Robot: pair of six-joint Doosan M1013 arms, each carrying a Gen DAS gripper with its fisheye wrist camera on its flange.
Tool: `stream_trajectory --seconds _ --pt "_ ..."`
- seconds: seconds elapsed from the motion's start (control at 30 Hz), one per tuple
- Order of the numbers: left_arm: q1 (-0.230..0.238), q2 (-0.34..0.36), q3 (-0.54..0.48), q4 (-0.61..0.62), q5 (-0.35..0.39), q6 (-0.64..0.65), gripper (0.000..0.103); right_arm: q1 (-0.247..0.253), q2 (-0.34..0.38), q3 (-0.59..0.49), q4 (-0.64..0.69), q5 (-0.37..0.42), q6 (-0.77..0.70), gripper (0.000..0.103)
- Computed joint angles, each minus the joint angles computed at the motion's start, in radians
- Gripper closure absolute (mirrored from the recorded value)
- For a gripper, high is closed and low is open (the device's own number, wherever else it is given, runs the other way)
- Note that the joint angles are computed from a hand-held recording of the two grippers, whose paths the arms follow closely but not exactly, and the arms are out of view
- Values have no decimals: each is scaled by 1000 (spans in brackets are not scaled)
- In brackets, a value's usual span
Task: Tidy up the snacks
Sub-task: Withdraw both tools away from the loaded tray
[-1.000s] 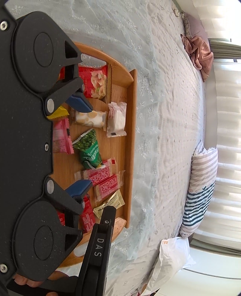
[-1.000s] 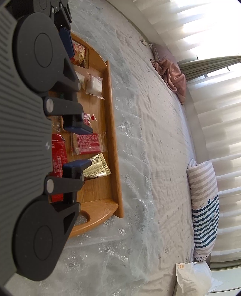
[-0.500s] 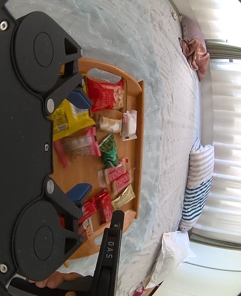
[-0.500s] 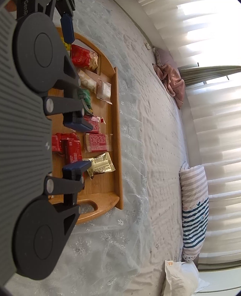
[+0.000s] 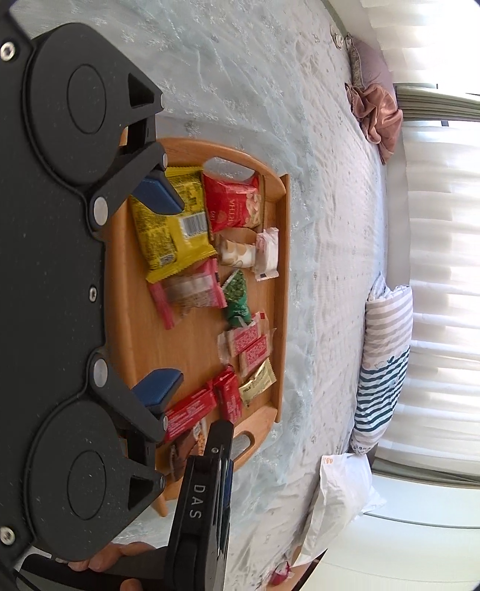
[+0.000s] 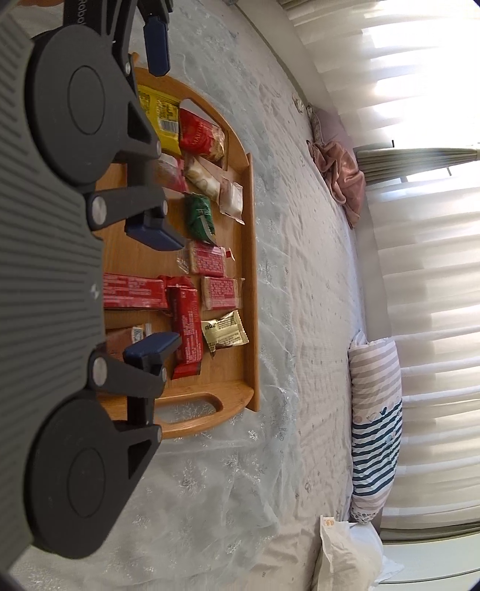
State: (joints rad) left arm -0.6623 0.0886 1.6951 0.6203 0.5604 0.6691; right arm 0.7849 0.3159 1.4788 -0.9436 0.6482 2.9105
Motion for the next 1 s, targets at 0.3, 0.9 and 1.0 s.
stream_trajectory --seconds 0.3,0.9,1.0 --pt "-12 -35 51 -10 2 -46 13 43 -29 52 -144 7 126 29" --pt "-53 -59 126 179 25 -208 12 116 -25 113 -273 90 257 24" --pt "-51 -60 133 165 19 -206 12 125 -26 121 -280 103 274 23"
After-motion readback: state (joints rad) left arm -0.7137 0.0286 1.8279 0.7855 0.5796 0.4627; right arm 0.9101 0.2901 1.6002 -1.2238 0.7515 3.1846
